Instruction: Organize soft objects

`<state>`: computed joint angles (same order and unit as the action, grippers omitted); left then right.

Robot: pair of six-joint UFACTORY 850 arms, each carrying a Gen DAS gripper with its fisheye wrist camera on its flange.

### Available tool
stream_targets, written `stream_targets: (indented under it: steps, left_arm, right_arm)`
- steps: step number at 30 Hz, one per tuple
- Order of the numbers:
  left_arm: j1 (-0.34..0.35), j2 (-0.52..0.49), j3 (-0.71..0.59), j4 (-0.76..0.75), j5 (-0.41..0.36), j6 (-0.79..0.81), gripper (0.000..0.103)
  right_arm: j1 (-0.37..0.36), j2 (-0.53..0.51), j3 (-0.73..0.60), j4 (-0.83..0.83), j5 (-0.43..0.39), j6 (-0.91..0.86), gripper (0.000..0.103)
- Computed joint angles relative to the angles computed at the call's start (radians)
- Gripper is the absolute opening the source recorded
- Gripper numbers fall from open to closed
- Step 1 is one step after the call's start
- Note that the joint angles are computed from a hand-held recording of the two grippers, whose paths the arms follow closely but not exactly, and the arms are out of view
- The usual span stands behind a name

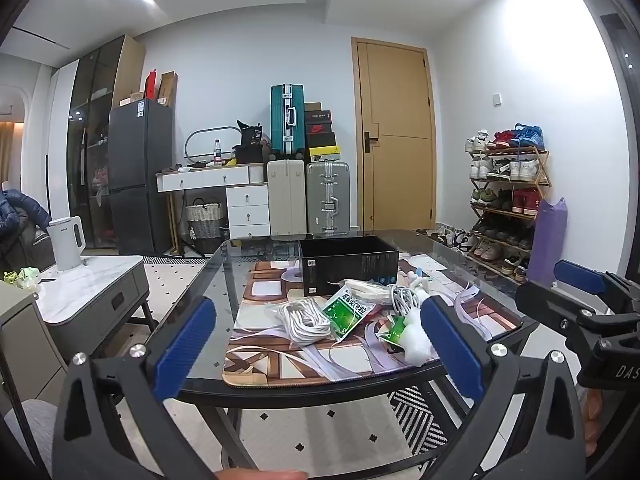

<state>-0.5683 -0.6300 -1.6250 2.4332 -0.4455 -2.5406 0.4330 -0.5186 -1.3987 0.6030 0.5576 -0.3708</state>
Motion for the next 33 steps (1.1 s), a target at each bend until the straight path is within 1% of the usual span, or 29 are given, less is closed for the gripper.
stream_targets:
  steps: [4,21,25,33]
  left_arm:
    - [-0.001,0.006,0.002,-0.006,0.008,0.006,0.103]
    - [-0.001,0.008,0.009,0.024,-0.006,-0.010,0.103]
    - [0.000,0.009,0.006,0.014,0.011,-0.010,0.103]
    - [0.000,0.011,0.007,0.042,0.013,-0.020,0.103]
  right_arm:
    - [0.000,-0.001,-0.001,0.000,0.001,-0.001,0.102]
    - [-0.001,0.000,-0.001,-0.005,-0.005,0.002,0.102]
    - [-0.001,-0.001,-0.002,-0.004,-0.003,0.003,0.102]
    - [0.000,0.001,0.000,0.000,0.002,0.000,0.102]
